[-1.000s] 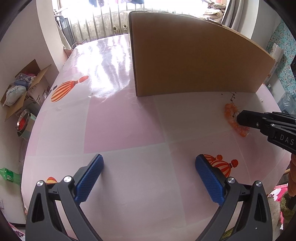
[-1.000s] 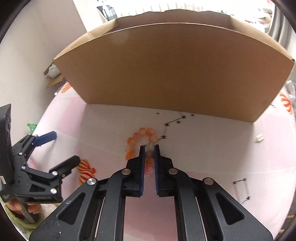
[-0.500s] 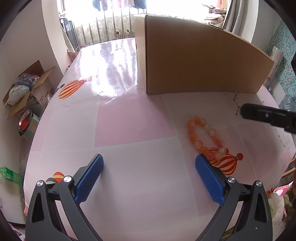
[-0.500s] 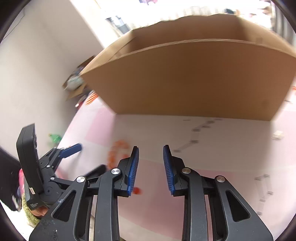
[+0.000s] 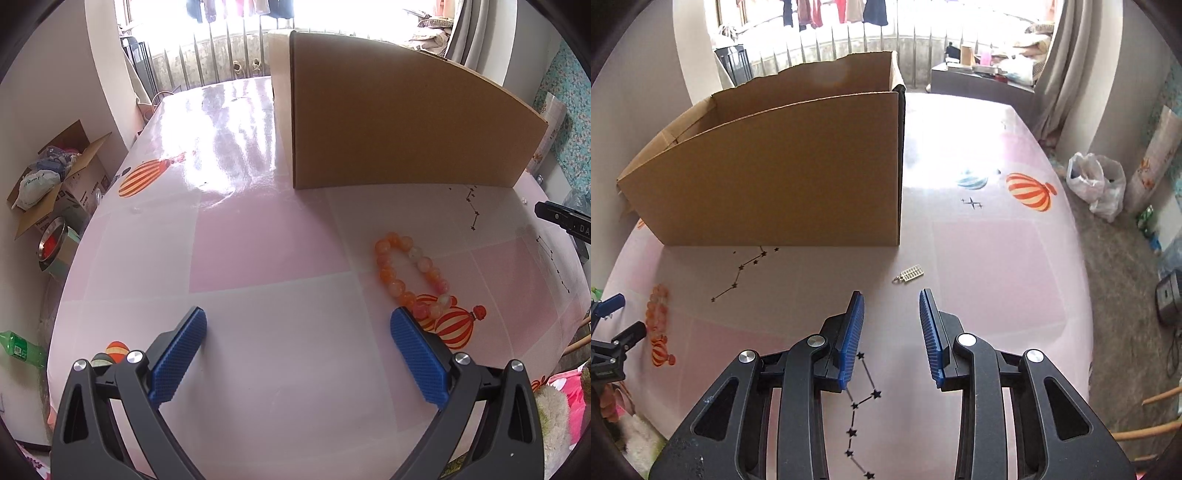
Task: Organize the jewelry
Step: 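Move the right gripper toward the small white rectangular charm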
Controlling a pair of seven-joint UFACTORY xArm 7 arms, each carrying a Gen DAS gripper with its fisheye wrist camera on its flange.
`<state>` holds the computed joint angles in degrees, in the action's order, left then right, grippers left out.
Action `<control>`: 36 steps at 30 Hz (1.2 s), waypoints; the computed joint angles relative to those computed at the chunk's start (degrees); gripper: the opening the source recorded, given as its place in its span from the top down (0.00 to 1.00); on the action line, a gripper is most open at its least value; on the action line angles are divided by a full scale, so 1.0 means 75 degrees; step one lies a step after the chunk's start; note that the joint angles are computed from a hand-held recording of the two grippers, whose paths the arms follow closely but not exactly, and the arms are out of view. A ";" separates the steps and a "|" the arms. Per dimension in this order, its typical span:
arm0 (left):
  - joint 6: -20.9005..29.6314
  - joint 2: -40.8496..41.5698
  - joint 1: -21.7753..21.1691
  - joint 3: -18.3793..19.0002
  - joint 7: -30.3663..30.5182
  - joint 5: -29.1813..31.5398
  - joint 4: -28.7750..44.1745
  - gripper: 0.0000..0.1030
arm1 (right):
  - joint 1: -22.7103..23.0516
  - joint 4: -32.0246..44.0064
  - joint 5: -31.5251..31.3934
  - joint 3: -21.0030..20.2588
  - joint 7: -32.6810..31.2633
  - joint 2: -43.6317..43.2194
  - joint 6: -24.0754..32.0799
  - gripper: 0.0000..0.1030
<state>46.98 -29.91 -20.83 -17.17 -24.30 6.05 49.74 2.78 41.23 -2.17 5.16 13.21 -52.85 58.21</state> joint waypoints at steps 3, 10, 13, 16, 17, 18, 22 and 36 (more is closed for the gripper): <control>-0.0014 -0.0021 0.0006 -0.0008 -0.0035 0.0018 -0.0021 0.05 | -0.0047 -0.0055 -0.0194 0.0014 -0.0198 0.0339 -0.0368 0.70; -0.0005 -0.0004 0.0005 -0.0001 -0.0038 0.0031 -0.0006 0.05 | -0.0040 -0.0139 -0.0318 -0.0287 -0.0853 0.0696 -0.0893 0.71; 0.0004 0.0007 0.0004 0.0002 -0.0037 0.0031 0.0008 0.05 | 0.0130 -0.0174 0.0145 -0.0470 -0.0925 0.0663 -0.0843 0.89; 0.0012 0.0021 0.0007 0.0003 -0.0036 0.0035 0.0024 0.05 | 0.0106 -0.0256 0.0247 -0.0324 -0.0826 0.0487 -0.0785 0.97; 0.0012 0.0014 0.0006 0.0000 -0.0041 0.0036 0.0019 0.05 | 0.0071 -0.0233 0.0278 -0.0183 -0.0642 0.0450 -0.0777 0.97; 0.0009 0.0014 0.0004 0.0006 -0.0034 0.0035 0.0016 0.05 | 0.0115 -0.0247 0.0370 -0.0144 -0.0527 0.0373 -0.0719 0.97; 0.0005 0.0016 0.0006 0.0001 -0.0042 0.0038 0.0020 0.05 | 0.0533 -0.0340 0.0886 -0.0044 -0.0182 0.0141 -0.0630 0.97; -0.0028 -0.0021 -0.0001 -0.0003 -0.0045 0.0036 -0.0010 0.05 | 0.1289 -0.0182 0.1189 0.0141 0.0005 -0.0107 -0.0695 0.77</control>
<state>46.77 -30.06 -20.84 -17.20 -24.63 6.33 49.67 12.45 39.87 6.75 6.22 13.24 -53.66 53.00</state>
